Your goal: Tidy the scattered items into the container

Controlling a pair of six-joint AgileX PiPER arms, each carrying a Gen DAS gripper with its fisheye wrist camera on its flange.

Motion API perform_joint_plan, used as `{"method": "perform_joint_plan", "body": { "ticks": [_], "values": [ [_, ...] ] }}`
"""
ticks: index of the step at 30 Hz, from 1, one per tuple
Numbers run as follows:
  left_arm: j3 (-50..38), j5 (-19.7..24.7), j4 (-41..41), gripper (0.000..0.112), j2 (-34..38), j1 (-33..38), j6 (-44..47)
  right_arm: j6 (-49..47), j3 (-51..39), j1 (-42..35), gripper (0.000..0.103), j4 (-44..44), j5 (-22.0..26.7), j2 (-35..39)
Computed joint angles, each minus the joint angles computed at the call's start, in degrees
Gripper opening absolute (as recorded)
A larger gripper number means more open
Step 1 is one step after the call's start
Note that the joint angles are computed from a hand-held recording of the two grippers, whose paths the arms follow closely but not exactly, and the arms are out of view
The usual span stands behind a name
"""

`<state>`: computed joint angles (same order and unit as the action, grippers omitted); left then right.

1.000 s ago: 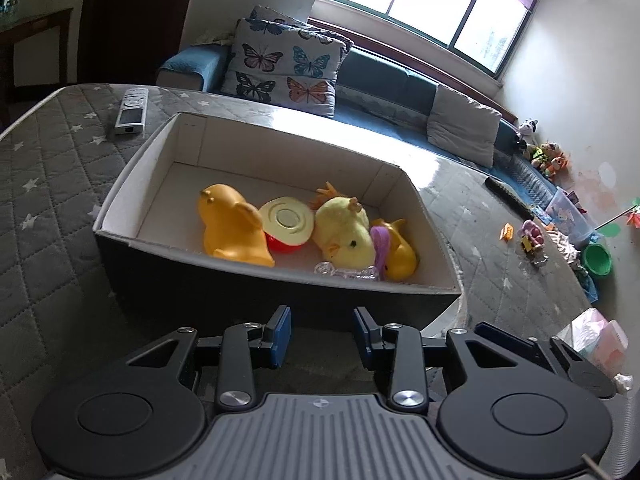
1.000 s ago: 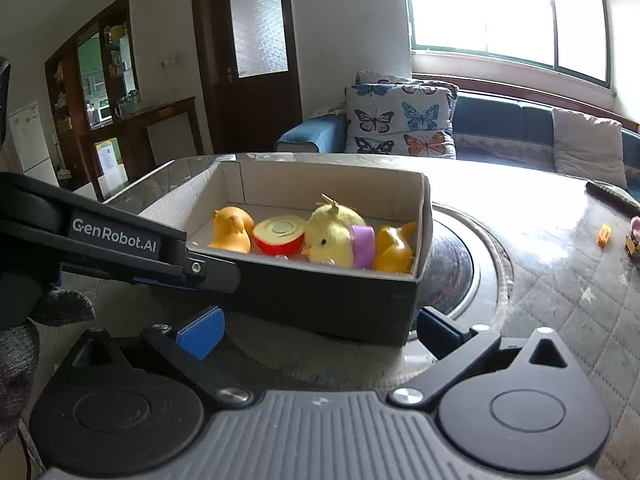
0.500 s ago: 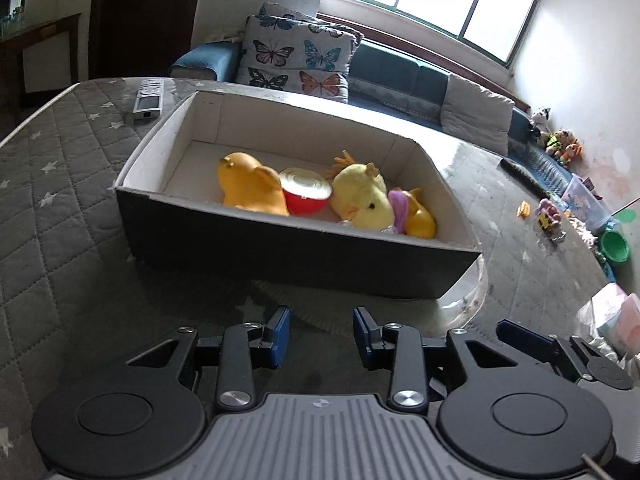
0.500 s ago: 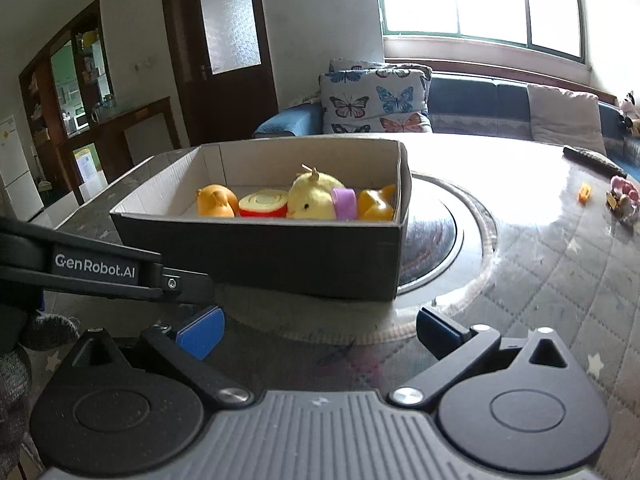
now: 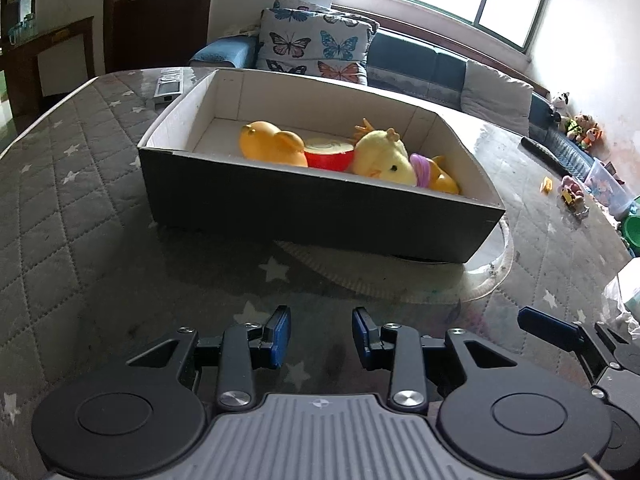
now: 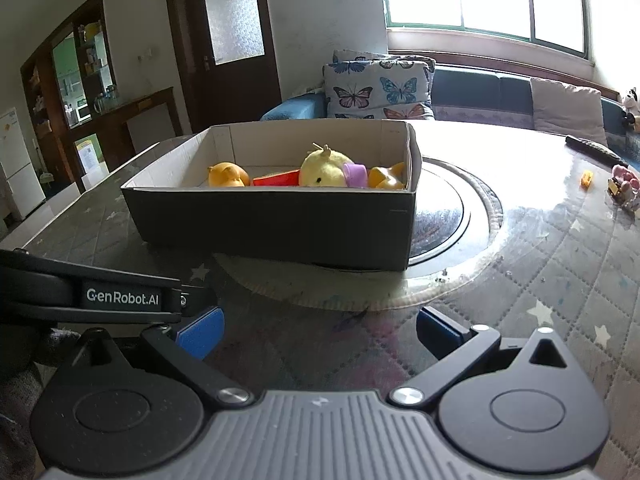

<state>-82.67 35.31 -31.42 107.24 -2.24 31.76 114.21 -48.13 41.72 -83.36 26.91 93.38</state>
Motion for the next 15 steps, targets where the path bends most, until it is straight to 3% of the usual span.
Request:
{"method": "perform_joint_plan", "body": {
  "ticks": [15],
  "values": [
    [2.58, -1.96, 1.58, 0.036, -0.95, -0.21, -0.41, 0.64, 0.61, 1.73, 0.103, 0.85, 0.99, 0.33]
  ]
}}
